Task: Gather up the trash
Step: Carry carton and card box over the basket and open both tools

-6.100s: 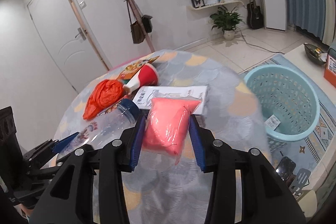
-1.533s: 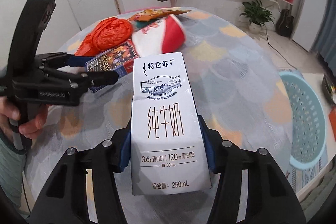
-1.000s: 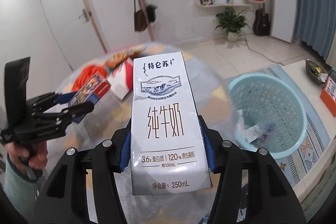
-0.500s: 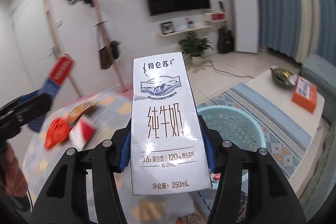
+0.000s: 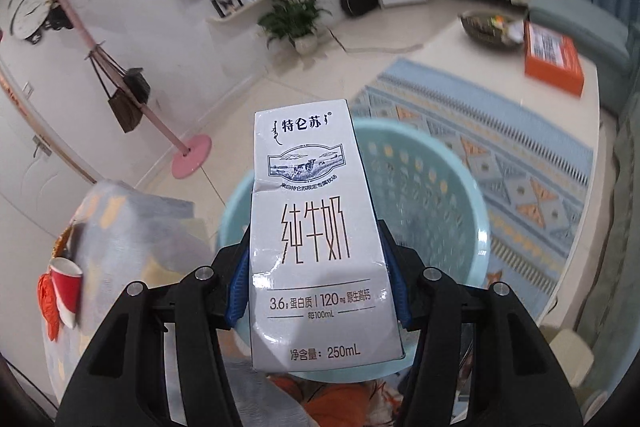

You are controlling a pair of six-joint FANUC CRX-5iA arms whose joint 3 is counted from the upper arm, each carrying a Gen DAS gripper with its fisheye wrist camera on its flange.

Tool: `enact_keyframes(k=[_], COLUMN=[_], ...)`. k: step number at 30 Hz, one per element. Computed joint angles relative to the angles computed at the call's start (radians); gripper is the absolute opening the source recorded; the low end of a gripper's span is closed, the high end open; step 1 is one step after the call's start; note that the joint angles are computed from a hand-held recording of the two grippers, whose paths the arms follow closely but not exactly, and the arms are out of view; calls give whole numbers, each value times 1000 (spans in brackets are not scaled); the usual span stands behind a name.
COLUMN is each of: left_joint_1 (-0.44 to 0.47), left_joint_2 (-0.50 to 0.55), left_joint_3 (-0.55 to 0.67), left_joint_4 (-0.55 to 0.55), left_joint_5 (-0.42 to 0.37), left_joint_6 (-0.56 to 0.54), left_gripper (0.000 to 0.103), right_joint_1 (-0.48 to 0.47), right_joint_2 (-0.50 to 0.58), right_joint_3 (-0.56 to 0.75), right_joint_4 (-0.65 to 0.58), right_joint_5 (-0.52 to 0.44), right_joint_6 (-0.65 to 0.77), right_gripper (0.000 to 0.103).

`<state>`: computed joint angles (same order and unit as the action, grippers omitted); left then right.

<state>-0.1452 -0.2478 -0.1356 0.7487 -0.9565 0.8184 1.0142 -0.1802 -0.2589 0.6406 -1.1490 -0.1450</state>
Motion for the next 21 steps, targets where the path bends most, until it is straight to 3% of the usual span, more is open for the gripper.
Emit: enact_keyframes(k=[11,14,16,21], left_joint_1=[-68,-79,-80,-42], left_joint_2=[140,165,183,174], left_joint_3=[54,67,85,71], left_joint_4=[-127,-160,-189,-205], left_joint_5=[-33,-48,-74,-116], left_joint_6=[125,140,158,165], left_gripper=[61,65,74,74], right_joint_1=[-7,11,19,69], right_joint_2=[-33,-59,-72,-88], right_joint_3=[-48,-70,-76,-81], right_joint_4=[-84,-78,-79,-60], right_joint_5=[2,-2,-7,-35], right_joint_6=[-5,-31,-37,-64], right_gripper=[61,62,62,62])
